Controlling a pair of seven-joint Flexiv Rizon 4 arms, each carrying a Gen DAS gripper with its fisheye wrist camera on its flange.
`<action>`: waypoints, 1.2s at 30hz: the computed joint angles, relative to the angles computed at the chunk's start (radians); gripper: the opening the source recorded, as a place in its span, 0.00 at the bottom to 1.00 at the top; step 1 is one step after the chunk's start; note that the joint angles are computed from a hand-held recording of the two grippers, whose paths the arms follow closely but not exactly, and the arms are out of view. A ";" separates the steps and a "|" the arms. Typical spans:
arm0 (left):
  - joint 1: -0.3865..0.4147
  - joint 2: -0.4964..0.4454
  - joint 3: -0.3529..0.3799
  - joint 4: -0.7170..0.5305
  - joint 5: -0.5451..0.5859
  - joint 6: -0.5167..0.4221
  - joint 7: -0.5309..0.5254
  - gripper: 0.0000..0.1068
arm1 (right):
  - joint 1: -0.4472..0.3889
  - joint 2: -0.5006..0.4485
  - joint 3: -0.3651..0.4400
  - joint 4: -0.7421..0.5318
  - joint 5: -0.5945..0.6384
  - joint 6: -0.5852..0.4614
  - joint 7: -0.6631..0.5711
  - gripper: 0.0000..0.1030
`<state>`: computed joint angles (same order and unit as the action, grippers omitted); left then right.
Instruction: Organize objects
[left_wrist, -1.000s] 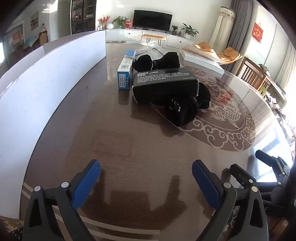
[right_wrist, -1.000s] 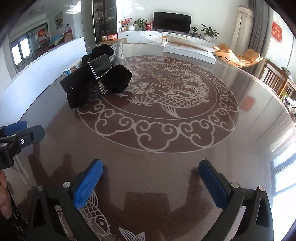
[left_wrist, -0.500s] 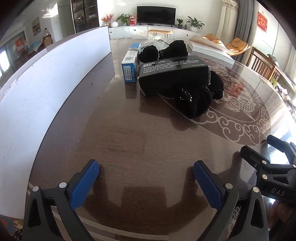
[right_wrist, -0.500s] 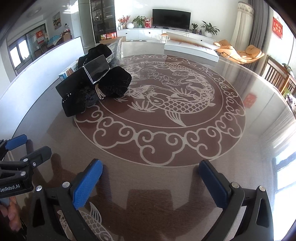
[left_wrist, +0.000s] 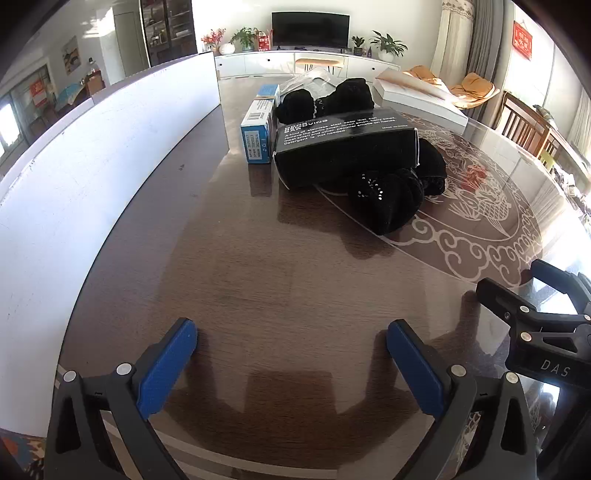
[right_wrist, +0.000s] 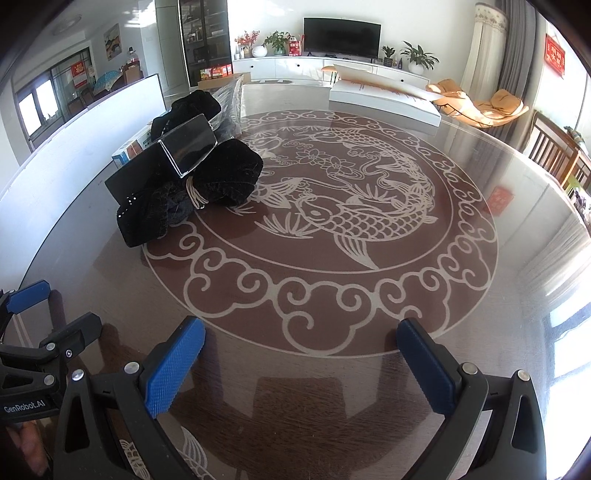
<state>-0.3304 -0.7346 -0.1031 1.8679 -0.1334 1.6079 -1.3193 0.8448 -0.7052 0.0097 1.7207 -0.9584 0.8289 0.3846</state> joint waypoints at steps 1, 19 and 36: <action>0.000 0.000 0.000 0.000 0.000 0.000 -0.001 0.96 | 0.000 0.000 0.000 0.000 0.000 0.000 0.000 1.00; -0.006 -0.004 0.003 -0.002 0.003 0.013 -0.011 0.96 | 0.000 0.000 0.000 0.000 -0.001 0.000 0.000 1.00; -0.011 -0.005 0.008 -0.004 0.004 0.013 -0.016 0.96 | -0.001 0.000 0.001 0.001 -0.001 0.001 0.000 1.00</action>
<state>-0.3412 -0.7397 -0.0952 1.8639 -0.1298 1.6211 -1.3352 0.8439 -0.7052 0.0102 1.7213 -0.9592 0.8296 0.3847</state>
